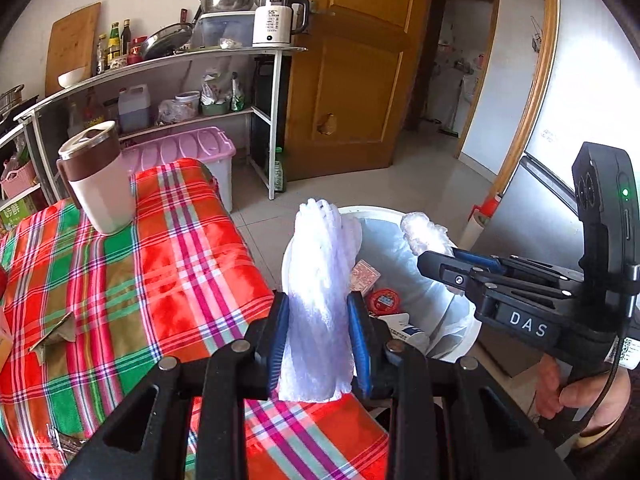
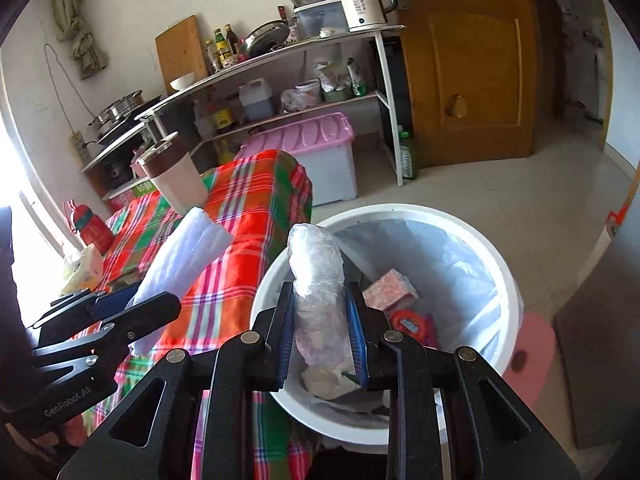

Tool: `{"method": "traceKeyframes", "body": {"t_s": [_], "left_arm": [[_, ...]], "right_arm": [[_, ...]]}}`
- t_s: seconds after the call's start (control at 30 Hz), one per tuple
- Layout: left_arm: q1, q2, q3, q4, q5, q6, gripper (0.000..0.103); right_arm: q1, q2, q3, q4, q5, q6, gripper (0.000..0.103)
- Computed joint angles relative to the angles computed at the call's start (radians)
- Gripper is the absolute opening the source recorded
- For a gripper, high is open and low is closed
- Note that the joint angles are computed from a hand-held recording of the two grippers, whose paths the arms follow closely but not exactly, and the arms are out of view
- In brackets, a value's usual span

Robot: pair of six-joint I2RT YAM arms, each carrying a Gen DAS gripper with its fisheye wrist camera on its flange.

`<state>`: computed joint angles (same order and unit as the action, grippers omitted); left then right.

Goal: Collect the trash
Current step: 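Carry the plastic roll and white bag over the bin and open both tools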

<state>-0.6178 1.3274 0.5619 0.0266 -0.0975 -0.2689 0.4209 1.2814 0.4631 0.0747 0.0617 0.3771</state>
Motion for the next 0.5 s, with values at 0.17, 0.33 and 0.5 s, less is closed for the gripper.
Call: {"method": "traceKeyframes", "body": {"t_s": [0.17,0.33,0.5], "left_arm": [[-0.057,0.110,0.063,0.028,-0.003,-0.017,0.031],[-0.083,0.208,0.119,0.033,0.006,-0.033,0.031],[-0.093,0.260,0.142,0.041,0.009,-0.042,0.032]], "right_arm": [[-0.085,0.025,-0.018,0.011,-0.031,-0.035,0.026],[-0.145,0.093,-0.017,0.034,-0.039,-0.058,0.026],[-0.186,0.153,-0.007,0.051,-0.049,-0.076,0.026]]}}
